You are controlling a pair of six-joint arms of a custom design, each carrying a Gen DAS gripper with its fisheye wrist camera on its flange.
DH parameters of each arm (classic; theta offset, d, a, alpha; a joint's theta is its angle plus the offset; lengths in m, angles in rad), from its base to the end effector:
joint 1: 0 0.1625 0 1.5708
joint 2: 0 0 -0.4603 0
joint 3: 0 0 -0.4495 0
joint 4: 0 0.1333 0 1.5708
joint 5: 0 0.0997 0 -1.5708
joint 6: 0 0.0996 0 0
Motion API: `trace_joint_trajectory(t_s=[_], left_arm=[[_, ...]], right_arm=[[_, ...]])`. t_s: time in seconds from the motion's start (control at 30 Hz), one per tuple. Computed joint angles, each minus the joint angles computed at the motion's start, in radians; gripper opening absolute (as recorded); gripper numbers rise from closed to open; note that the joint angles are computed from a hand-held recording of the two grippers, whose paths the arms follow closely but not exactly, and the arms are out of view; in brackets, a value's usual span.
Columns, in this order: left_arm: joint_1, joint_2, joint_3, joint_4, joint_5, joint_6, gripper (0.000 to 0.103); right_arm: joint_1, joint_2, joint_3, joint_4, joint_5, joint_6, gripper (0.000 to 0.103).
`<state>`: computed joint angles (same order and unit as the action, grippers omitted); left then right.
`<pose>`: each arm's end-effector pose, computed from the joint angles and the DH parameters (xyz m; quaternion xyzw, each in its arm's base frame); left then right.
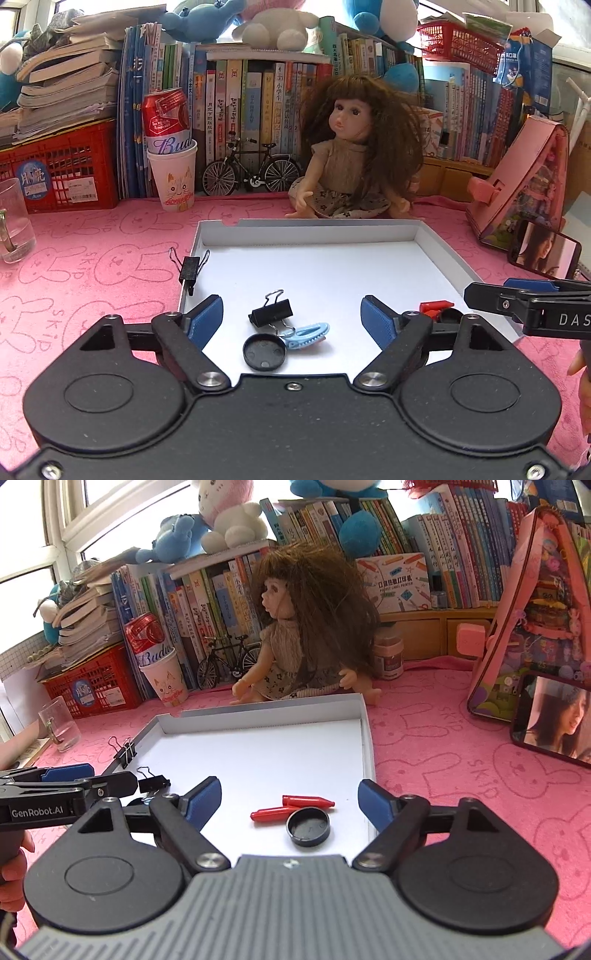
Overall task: Organize rigid objects
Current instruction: 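Withdraw both tools from the box toward the remaining objects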
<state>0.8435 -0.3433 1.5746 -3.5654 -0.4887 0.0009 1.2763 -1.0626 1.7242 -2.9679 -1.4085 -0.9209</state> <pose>-0.2918 -0.6606 -0.0713 0.1040 0.8117 -0.4682 0.3334 -0.0656 -0.7309 0.2825 0.3143 -0.8758 0.3374 0.1425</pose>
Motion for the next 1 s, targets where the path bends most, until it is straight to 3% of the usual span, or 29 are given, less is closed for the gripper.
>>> trace_joint_trajectory(t_s=[0.57,1.0], left_arm=[[-0.093,0.004,0.149,-0.183,0.038,0.055,0.083],[-0.145,0.021,0.227,-0.180,0.057,-0.005,0.083]], right_arm=[[-0.064,-0.123,0.168,-0.052,0.116,-0.147,0.099],[-0.114,-0.186,0.263,-0.071,0.141,-0.233,0.100]])
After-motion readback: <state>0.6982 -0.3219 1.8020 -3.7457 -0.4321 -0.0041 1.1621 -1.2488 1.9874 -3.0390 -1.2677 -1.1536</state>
